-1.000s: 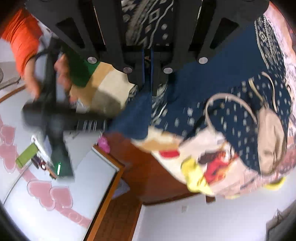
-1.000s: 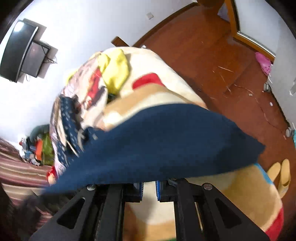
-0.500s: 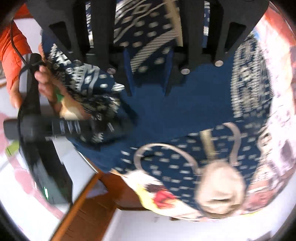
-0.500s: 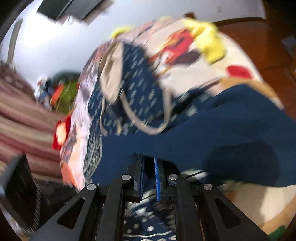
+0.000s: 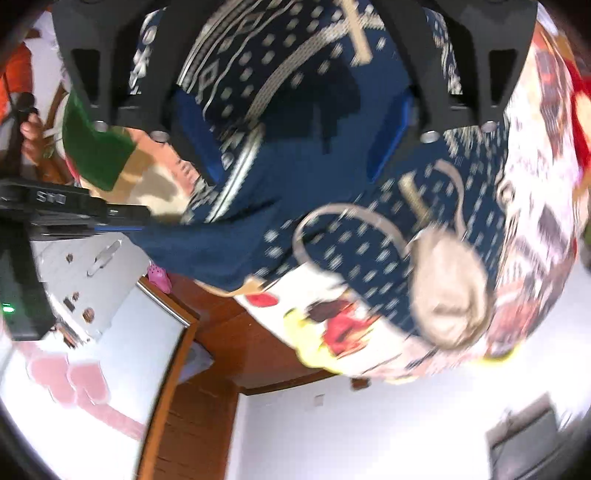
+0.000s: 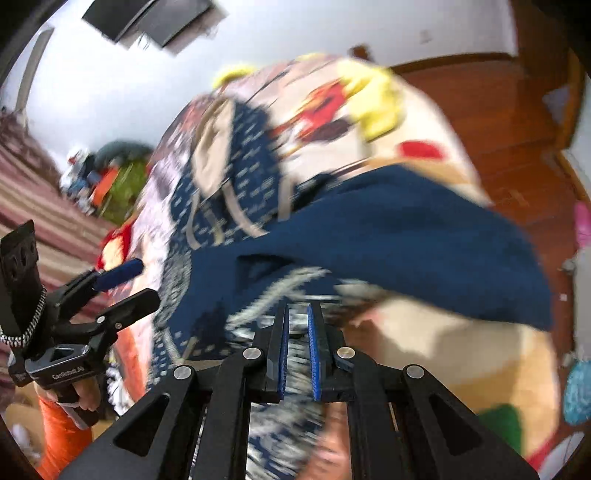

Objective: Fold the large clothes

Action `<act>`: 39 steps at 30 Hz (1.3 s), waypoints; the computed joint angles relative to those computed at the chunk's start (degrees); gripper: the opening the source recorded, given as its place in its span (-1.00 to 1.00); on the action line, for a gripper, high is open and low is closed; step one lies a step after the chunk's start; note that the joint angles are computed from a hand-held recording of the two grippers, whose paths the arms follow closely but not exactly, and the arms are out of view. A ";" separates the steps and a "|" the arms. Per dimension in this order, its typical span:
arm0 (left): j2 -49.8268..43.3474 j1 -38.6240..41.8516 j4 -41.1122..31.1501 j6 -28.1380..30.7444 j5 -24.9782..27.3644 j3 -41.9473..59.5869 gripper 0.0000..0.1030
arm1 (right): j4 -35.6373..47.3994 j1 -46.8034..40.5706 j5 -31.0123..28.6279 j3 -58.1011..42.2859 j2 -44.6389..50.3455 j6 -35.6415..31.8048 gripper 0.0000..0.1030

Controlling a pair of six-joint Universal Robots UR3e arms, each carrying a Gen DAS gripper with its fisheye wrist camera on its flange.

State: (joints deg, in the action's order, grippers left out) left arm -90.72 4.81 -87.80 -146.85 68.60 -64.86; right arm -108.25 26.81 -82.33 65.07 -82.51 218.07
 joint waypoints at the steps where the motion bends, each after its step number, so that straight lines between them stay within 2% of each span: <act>1: -1.42 -3.14 2.40 -1.48 1.71 0.52 0.64 | 1.23 -0.39 -2.39 1.92 -3.10 0.20 -0.88; 4: -7.91 -13.21 7.28 -5.39 8.53 4.61 0.64 | 4.15 -1.22 -7.69 7.39 -10.97 0.83 -0.88; 7: -13.34 -20.51 7.73 -5.39 12.61 9.46 0.64 | 5.21 -4.22 -8.32 15.55 -20.11 0.84 -0.88; 14: -23.89 -35.65 11.42 1.23 22.31 14.21 0.64 | 9.21 -19.00 1.70 33.93 -41.94 0.03 -0.88; 16: -26.22 -39.17 14.41 1.57 26.54 13.64 0.64 | 12.00 -25.75 6.61 38.66 -48.92 -1.67 -0.88; 18: -29.43 -41.63 16.49 1.29 29.99 14.65 0.62 | 12.12 -27.66 8.09 41.44 -51.40 -1.46 -0.88; 20: -31.44 -42.80 18.80 0.80 31.50 14.38 0.33 | 14.74 -30.13 9.36 42.48 -53.94 -3.05 -0.88; 24: -32.72 -43.29 21.65 -1.49 32.68 13.23 -0.66 | 14.27 -29.56 9.68 43.22 -53.74 -3.14 -0.88; 25: -32.35 -42.85 22.63 -2.50 32.47 12.60 -0.82 | 13.51 -28.59 9.07 43.07 -52.99 -2.75 -0.88; 27: -31.03 -41.79 22.53 -4.17 30.79 12.49 -0.88 | 10.93 -24.79 6.14 41.98 -49.90 -0.84 -0.88; 30: -28.28 -37.62 19.38 -7.67 24.68 15.61 -0.90 | 7.82 -20.78 4.02 40.76 -46.21 0.91 -0.88; 36: -21.94 -22.69 5.41 -11.88 8.13 28.80 -0.92 | 2.08 -13.50 1.26 36.52 -36.80 3.66 -0.88; 39: -20.91 -12.21 -5.41 -12.18 -0.62 38.51 -0.92 | -0.76 -9.23 -0.18 31.95 -30.58 4.31 -0.88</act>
State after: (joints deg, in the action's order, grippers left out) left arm -111.63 -7.39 -93.21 -159.03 67.98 -26.34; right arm -109.01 17.59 -82.50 97.02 -113.10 222.38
